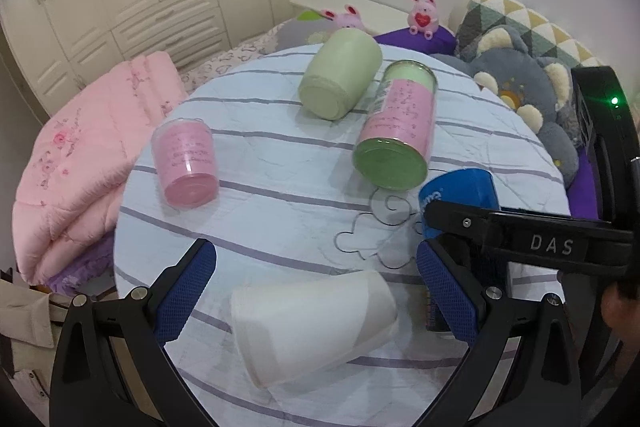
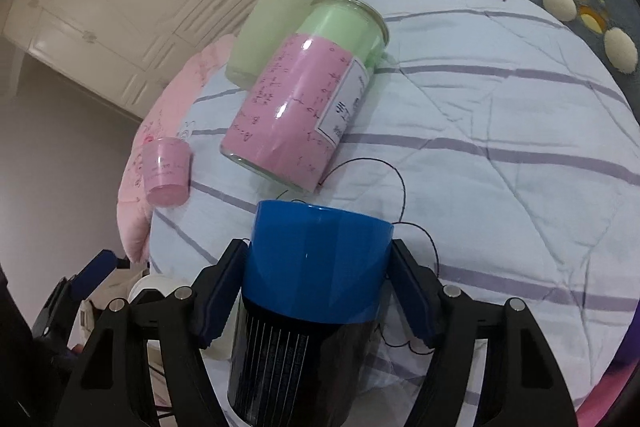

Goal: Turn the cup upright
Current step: 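Lift the blue-and-black cup with the right gripper and rotate it upright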

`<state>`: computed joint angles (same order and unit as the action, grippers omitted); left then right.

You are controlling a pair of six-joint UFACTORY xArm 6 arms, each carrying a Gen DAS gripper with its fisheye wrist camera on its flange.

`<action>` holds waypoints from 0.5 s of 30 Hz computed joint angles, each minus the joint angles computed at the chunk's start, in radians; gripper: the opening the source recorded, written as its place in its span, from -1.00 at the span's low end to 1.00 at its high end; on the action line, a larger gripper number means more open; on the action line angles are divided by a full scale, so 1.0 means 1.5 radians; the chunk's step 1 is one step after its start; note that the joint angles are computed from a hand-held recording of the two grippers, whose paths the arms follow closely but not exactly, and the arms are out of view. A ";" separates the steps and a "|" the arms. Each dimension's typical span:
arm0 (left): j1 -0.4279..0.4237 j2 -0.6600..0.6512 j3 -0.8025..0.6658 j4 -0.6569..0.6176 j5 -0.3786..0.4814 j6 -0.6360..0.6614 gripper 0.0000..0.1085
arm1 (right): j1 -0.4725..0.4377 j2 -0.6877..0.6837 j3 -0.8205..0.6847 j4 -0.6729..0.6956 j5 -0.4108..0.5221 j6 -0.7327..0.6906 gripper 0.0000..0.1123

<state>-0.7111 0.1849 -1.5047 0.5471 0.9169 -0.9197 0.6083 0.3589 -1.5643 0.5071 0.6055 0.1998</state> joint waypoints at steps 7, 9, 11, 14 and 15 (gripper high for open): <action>-0.007 0.011 -0.010 -0.018 -0.030 0.019 0.87 | 0.014 -0.039 0.030 -0.194 -0.072 0.072 0.27; -0.011 0.022 -0.025 -0.015 -0.027 0.026 0.87 | 0.017 -0.047 0.037 -0.285 -0.100 0.112 0.27; -0.013 0.034 -0.040 -0.019 -0.028 0.032 0.87 | 0.018 -0.050 0.036 -0.352 -0.113 0.138 0.27; -0.015 0.047 -0.055 -0.021 -0.028 0.036 0.87 | 0.019 -0.052 0.036 -0.463 -0.117 0.196 0.26; -0.015 0.052 -0.060 -0.026 -0.024 0.041 0.87 | 0.020 -0.048 0.030 -0.493 -0.115 0.209 0.26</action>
<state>-0.7336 0.2625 -1.5954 0.5081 0.8803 -0.8589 0.6385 0.2868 -1.5186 -0.2318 0.4335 0.5130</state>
